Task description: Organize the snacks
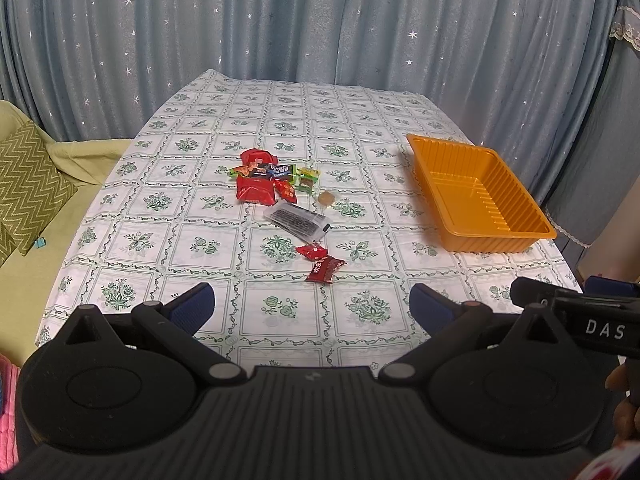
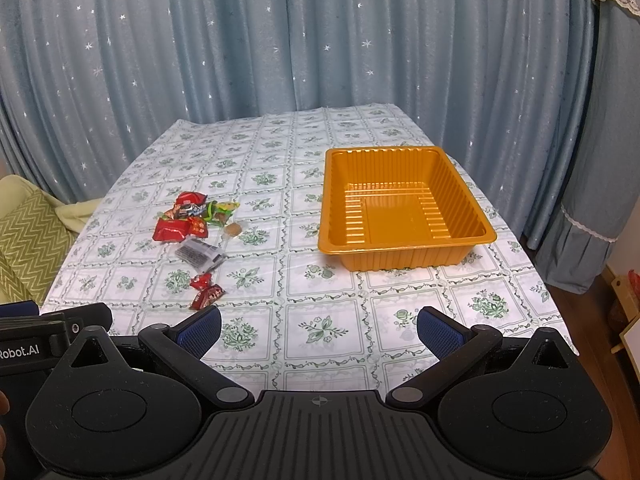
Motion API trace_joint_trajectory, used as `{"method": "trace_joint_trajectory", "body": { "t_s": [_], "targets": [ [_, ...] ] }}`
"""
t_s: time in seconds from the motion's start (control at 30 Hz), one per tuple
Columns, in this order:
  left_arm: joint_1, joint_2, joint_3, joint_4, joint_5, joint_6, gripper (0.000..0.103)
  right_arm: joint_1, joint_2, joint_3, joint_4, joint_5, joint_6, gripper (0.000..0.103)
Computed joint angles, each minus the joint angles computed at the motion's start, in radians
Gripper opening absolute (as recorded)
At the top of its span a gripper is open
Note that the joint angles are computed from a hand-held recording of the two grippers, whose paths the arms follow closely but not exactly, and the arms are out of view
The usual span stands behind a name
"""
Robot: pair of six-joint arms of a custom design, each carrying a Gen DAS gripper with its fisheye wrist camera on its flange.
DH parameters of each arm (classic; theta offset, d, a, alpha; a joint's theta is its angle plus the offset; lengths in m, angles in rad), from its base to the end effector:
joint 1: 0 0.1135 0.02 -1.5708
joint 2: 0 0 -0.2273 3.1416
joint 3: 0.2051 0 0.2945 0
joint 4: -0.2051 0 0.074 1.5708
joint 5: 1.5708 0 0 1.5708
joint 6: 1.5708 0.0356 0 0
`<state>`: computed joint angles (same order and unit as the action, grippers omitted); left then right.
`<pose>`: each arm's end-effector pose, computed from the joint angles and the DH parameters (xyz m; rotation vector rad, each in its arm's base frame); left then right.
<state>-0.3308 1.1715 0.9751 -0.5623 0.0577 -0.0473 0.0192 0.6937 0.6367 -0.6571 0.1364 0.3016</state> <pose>0.2884 -0.1012 0.2501 0.3596 2.3143 -0.2556 0.2191 -0.0006 0.2307 0.3906 2.2432 0.0125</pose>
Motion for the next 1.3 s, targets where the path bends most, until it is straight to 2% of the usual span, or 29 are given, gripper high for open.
{"method": "trace_joint_trajectory", "body": {
  "t_s": [0.27,0.5,0.57,0.63,0.8,0.93,1.1,1.3],
  "targets": [
    [0.038,0.044,0.010,0.037,0.004,0.023,0.103,0.011,0.029,-0.035,0.075,0.004,0.013,0.103],
    [0.135,0.235,0.104,0.097,0.058,0.063,0.100,0.037,0.189,-0.038,0.265,-0.008,0.029,0.102],
    [0.159,0.298,0.144,0.112,0.075,0.064,0.099,0.054,0.272,-0.017,0.334,-0.019,0.025,0.086],
    [0.177,0.360,0.186,0.126,0.079,0.067,0.099,0.075,0.382,0.020,0.397,-0.029,0.030,0.084],
    [0.216,0.493,0.289,0.143,0.111,0.062,0.099,0.125,0.638,0.120,0.536,-0.056,0.031,0.067],
    [0.227,0.579,0.359,0.152,0.130,0.050,0.099,0.156,0.832,0.219,0.601,-0.084,0.039,0.052],
    [0.236,0.664,0.431,0.154,0.142,0.037,0.099,0.176,1.014,0.332,0.643,-0.085,0.048,0.047],
    [0.246,0.723,0.486,0.140,0.159,0.026,0.099,0.193,1.136,0.433,0.644,-0.035,0.041,0.044]
  ]
}}
